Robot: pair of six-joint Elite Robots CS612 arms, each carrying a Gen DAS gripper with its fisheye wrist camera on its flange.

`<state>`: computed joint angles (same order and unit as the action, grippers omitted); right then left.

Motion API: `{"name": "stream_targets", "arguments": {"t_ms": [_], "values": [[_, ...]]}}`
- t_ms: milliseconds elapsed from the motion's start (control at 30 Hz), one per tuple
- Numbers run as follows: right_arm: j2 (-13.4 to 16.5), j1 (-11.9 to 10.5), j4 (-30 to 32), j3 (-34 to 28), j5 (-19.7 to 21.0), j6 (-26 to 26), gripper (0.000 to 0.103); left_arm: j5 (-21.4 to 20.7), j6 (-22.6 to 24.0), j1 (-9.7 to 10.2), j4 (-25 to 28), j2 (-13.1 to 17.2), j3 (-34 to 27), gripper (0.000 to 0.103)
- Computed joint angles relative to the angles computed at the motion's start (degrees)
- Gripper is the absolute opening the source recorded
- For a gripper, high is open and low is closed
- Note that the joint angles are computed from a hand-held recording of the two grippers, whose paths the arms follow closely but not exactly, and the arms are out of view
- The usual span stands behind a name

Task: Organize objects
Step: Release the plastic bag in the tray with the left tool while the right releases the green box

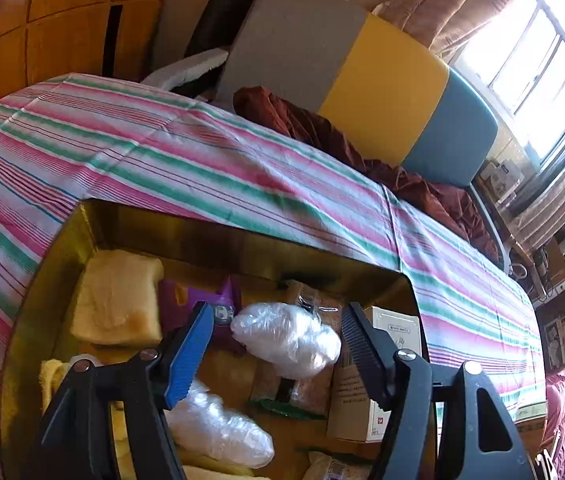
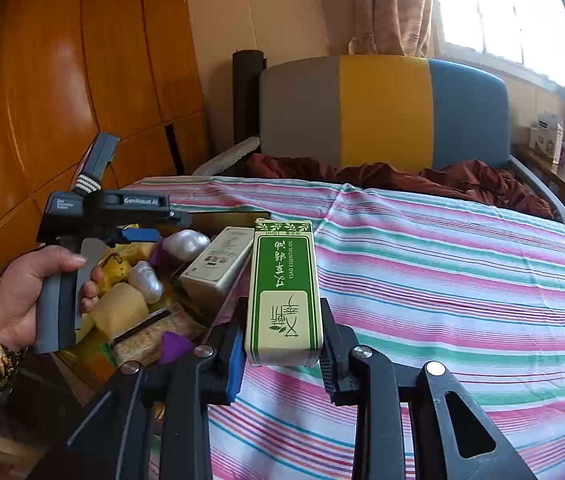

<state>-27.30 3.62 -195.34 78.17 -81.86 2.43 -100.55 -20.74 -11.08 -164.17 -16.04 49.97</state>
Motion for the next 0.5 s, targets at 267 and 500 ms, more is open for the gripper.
{"name": "stream_targets", "arguments": {"t_ms": [267, 500], "values": [[0.3, 0.7, 3.1, -1.2, 4.7, -2.8, 0.031, 5.8, -2.8, 0.22, -16.5, -5.8, 13.5, 0.068], [0.9, 1.7, 7.8, -3.6, 8.9, -4.7, 0.031, 13.4, 3.2, -0.92, -26.3, -9.6, 23.1, 0.068]]}}
